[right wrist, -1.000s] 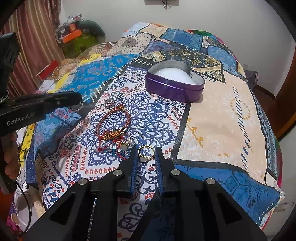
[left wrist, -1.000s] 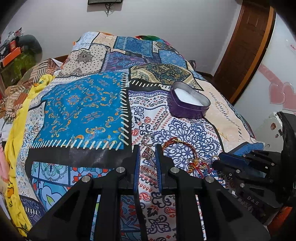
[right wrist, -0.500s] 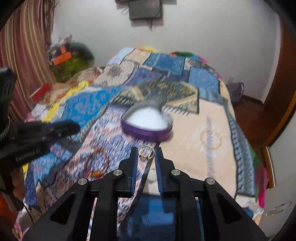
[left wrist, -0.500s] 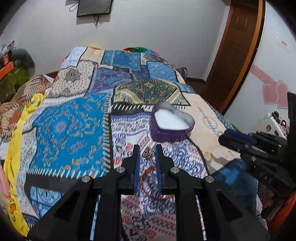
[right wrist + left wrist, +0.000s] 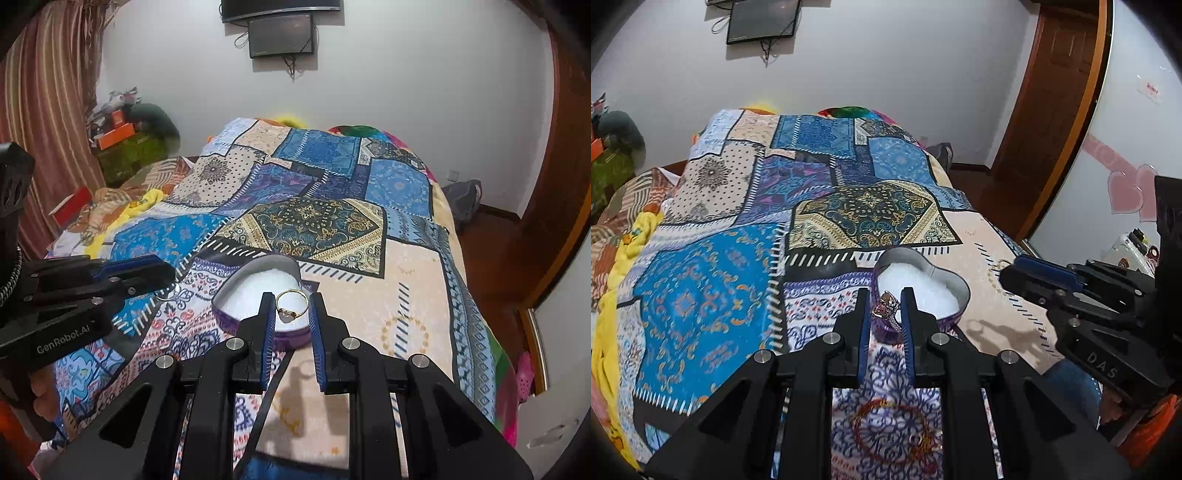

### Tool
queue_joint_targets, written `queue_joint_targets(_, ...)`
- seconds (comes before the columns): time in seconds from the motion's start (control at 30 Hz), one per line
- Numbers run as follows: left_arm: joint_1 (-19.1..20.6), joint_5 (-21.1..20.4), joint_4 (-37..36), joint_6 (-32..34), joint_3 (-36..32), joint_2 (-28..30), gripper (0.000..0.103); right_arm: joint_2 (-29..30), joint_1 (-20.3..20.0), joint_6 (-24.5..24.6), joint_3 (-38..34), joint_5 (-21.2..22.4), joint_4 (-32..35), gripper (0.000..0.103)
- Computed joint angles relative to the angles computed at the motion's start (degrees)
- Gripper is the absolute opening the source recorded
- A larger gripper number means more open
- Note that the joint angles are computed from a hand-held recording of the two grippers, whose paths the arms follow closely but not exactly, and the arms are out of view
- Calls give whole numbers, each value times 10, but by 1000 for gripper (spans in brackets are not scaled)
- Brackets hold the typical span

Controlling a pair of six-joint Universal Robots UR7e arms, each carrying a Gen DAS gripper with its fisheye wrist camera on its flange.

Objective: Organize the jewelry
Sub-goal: 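Carry both rings into the purple heart tin and open both grippers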

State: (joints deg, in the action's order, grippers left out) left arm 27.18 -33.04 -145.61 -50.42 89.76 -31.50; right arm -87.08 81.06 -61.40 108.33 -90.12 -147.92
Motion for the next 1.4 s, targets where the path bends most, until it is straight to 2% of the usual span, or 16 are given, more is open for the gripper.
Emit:
queue_joint_targets(0.3, 28, -30, -27, 63, -34, 25, 15, 43, 9, -1, -38, -19, 30, 16)
queue_joint_targets(0.8, 58, -76, -37, 101, -56, 41, 15, 83, 11, 15, -83, -53, 106, 16)
queue_joint_targets(1.17, 55, -72, -46, 106, -51, 38, 15, 88, 12, 10, -86, -57, 109, 17)
queue_joint_targets(1.4, 43, -56, -27, 86, -39, 24, 15, 81, 13, 8, -81, -57, 102, 17)
